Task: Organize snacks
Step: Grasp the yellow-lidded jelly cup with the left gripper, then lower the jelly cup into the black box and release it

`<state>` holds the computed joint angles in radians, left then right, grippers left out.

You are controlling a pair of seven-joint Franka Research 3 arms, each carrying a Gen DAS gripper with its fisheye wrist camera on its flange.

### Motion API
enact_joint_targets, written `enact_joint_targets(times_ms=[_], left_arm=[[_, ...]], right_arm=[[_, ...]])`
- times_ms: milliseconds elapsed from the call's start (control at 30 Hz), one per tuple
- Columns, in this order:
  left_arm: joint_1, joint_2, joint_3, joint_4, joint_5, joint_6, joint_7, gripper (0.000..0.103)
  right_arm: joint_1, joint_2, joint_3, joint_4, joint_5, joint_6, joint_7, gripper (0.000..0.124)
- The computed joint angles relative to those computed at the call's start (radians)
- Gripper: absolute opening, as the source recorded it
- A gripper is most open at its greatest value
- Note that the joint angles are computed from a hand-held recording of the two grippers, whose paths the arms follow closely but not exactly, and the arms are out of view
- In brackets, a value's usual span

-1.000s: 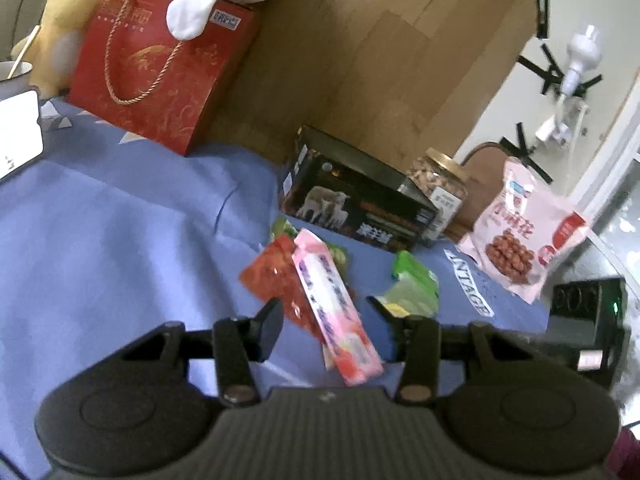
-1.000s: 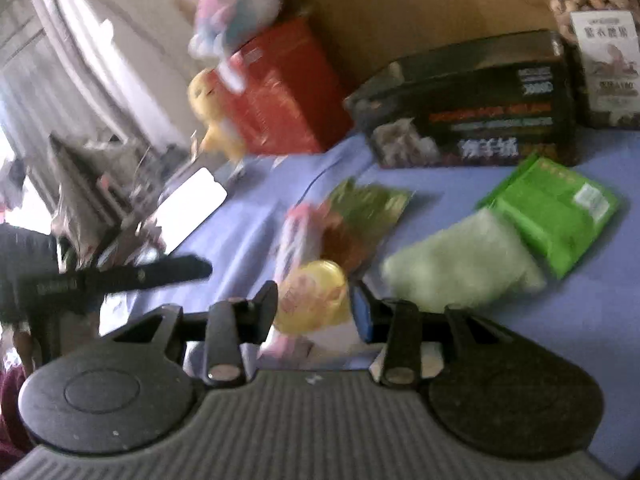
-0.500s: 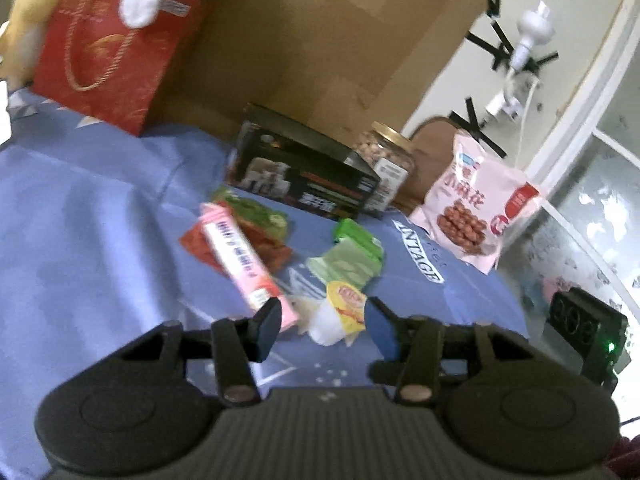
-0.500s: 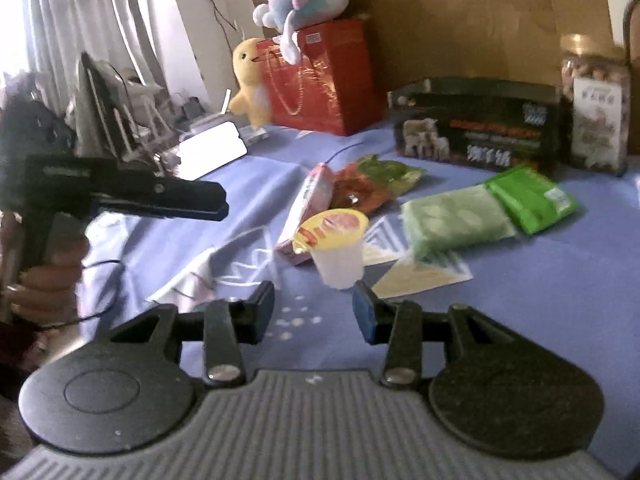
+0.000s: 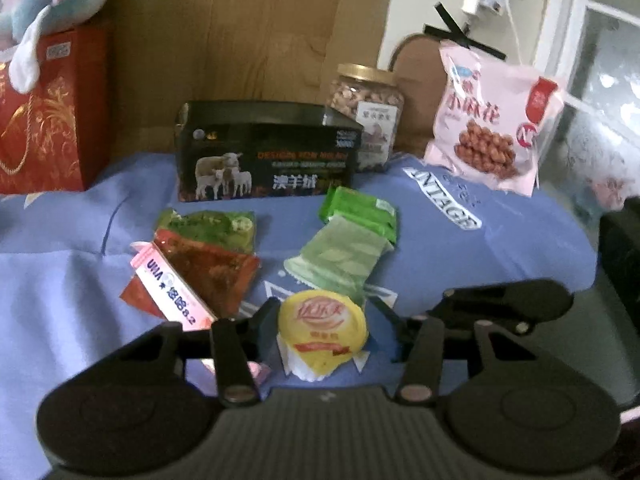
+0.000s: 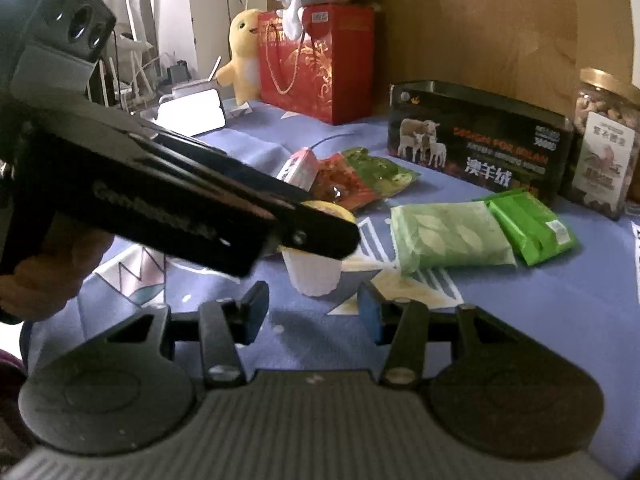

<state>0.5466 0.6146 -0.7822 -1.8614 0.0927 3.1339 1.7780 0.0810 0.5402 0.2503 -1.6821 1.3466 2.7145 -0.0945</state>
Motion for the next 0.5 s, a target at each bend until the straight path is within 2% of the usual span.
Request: enact_joint_targets(times_ms=[100,133,300,400,433,467,500], left_arm=[[0.055,0.044,-0.057,0.038,-0.036,-0.051,0.004,0.046],[0.086,0.066,-0.092,0.053,-0.061,-0.079,0.014,0.046],[0.2,0.173,-0.239,0.122,-0.189,-0.169,0.091,0.046],[0.21,0.217,-0.275,0.18,-0.243,-0.196,0.129,0.046],[0.201,0.223,-0.273,0.201,-0.256,-0.201,0.137,0.046],[0.189,0.23,-0.268,0.224,-0.268,-0.208,0.144,0.046],[0.181,0.239,-0.269,0.247,-0.282,-0.218,0.153,0.046]], right_arm=[[0.002,0.016,0.008,0.019,0.003,0.004,-0.019,0.049],[0.002,0.02,0.011,0.023,0.007,0.007,-0.024,0.042],[0.003,0.041,0.011,0.059,-0.013,-0.006,0.033,0.041],[-0.006,0.05,0.02,0.079,-0.001,-0.006,0.043,0.041],[-0.014,0.051,0.03,0.088,0.024,0.001,0.026,0.035],[-0.021,0.049,0.039,0.09,0.054,0.008,0.004,0.021],[-0.024,0.051,0.04,0.104,0.069,0.005,-0.001,0.018]])
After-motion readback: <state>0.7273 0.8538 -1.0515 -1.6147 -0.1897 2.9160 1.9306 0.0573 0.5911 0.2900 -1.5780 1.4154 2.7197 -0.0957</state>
